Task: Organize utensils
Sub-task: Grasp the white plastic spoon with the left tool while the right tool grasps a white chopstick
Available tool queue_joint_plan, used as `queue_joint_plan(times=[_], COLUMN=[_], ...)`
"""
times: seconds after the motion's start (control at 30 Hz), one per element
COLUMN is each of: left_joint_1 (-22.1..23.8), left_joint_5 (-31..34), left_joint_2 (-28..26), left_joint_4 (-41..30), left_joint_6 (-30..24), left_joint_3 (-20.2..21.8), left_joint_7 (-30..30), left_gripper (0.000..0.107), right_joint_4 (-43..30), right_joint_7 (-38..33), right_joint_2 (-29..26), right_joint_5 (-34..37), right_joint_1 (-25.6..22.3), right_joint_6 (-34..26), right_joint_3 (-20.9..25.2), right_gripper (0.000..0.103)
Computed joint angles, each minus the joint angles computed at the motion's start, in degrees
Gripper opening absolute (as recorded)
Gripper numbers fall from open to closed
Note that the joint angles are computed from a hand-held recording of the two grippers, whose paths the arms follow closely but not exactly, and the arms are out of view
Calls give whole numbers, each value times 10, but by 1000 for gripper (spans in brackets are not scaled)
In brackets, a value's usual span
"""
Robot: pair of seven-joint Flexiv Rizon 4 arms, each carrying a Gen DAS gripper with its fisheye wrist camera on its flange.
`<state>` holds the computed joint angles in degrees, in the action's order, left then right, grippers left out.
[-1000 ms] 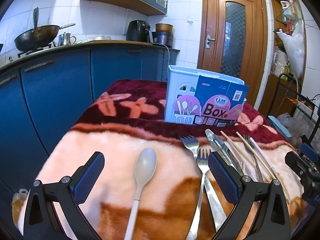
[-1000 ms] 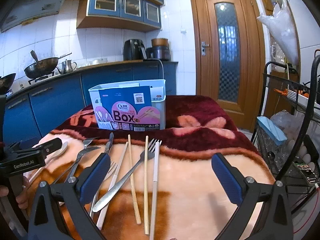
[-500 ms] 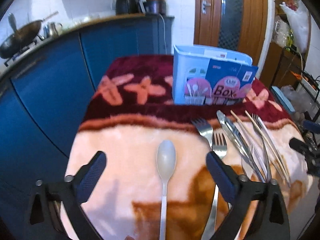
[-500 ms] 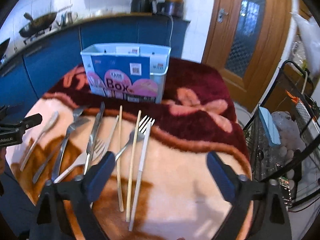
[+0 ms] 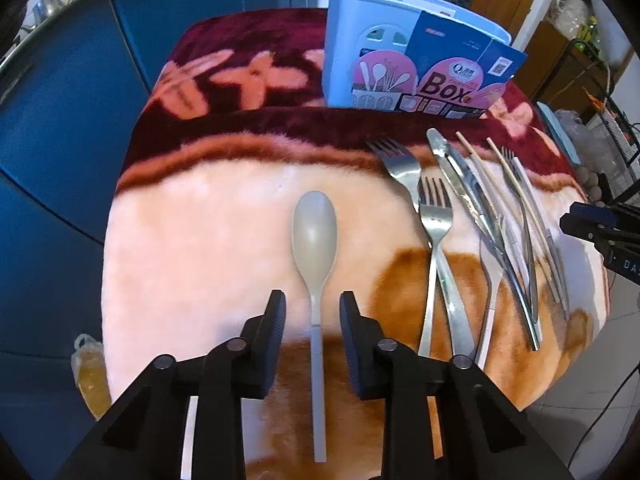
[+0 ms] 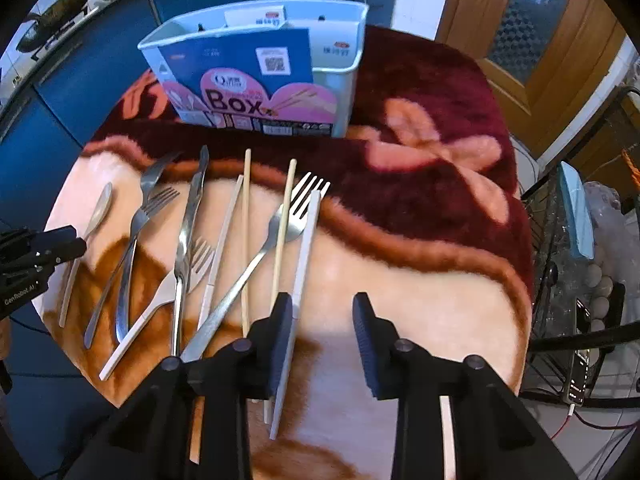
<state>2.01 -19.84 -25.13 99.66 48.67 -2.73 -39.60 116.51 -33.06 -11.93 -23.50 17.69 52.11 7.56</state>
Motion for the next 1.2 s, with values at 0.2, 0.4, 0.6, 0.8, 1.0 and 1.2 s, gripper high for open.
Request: queue_joint_plan(times=[0.2, 0.4, 0.6, 0.8, 1.0, 1.2], left_joint_1=[-4, -9, -10, -9, -4, 22], left_joint_5=[34, 47, 49, 57, 36, -62], left_joint_2=[-9, -23, -32, -46, -39, 1], left_joint_4=[-35, -53, -64, -98, -76, 21], left_joint_6=[-76, -88, -96, -144, -115, -4], left_joint_3=[8, 9, 8, 9, 5, -31], left_joint_7=[-8, -12, -16, -22, -22, 76], left_gripper=[23, 15, 15, 15, 7, 6], right_joint_4=[-39, -64, -74, -57, 13, 103], right_joint_7=[-51, -83, -101, -98, -27, 179], right_joint_2=[-24, -44, -61, -62, -39, -8], right_joint_5=[55, 88, 112, 121, 45, -173], right_joint_1=[-4, -7, -14, -22, -3, 27], right_joint_6=[-25, -44, -30, 19, 101, 215], right_joint_3=[8, 8, 4, -2, -27, -93], right_gripper=[26, 23, 18, 16, 8, 7])
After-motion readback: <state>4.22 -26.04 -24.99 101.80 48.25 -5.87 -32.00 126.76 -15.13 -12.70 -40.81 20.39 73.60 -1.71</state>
